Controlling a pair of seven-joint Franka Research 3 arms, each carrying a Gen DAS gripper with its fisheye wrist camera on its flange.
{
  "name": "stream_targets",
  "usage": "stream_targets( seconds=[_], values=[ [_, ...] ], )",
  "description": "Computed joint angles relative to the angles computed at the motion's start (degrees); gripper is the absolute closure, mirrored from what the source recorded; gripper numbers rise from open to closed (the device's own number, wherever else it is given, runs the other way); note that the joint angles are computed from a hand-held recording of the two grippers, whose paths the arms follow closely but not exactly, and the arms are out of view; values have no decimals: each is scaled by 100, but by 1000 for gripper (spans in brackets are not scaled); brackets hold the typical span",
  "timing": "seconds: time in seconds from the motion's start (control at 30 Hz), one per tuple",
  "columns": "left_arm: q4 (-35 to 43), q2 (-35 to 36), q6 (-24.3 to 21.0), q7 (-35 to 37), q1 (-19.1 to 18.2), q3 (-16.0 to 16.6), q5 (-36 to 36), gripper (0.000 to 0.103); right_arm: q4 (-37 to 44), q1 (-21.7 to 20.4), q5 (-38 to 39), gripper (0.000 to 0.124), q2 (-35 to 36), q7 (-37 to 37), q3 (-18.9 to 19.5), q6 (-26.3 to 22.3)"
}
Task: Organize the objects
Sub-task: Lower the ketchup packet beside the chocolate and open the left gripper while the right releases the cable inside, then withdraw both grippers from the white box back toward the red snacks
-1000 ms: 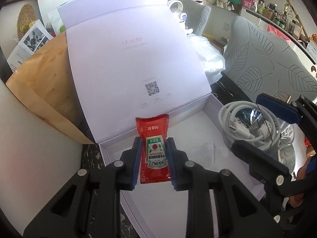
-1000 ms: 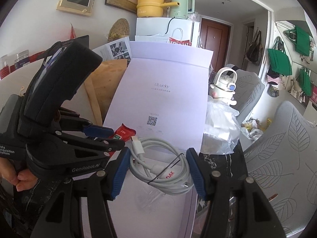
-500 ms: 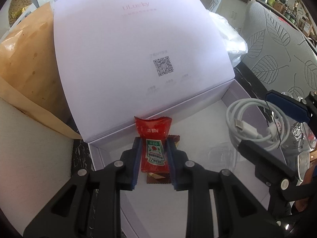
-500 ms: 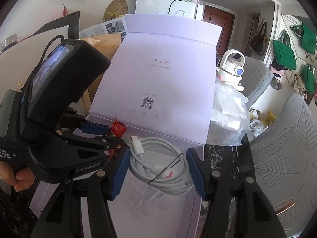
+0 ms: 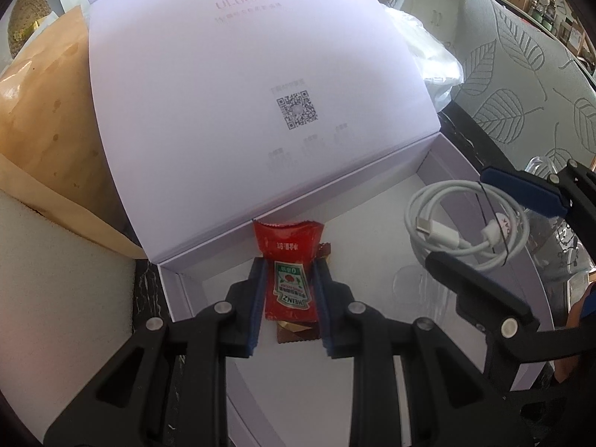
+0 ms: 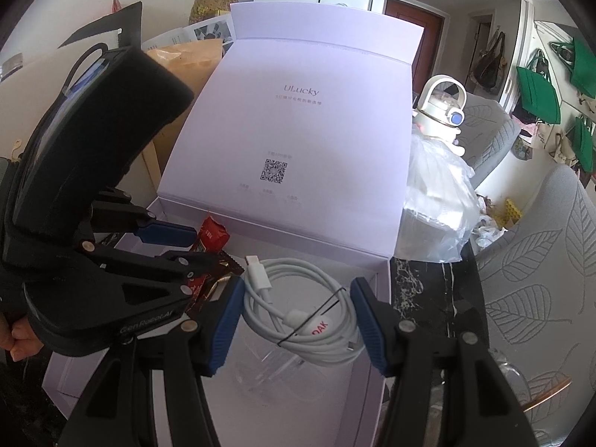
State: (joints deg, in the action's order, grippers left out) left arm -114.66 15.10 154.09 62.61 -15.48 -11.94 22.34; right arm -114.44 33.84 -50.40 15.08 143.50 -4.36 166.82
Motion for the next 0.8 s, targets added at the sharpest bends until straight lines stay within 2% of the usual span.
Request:
stream_targets(
  seconds=[0.13, 0.33, 0.53, 0.8],
  values=[
    [19, 15, -122, 51, 15, -16, -56, 79, 38, 21, 18, 63, 26, -45, 14, -165],
    [-127, -150, -32, -138, -52, 45, 177, 79, 19, -12, 9, 63, -33, -80, 92, -417],
    [-241, -358, -52, -249, -40, 18, 257, 78, -97, -31, -401, 59, -280, 299, 168, -604],
    [-622, -792, 111, -279, 21, -52, 158, 78, -343, -285, -807, 59, -754, 758, 560, -929]
  ],
)
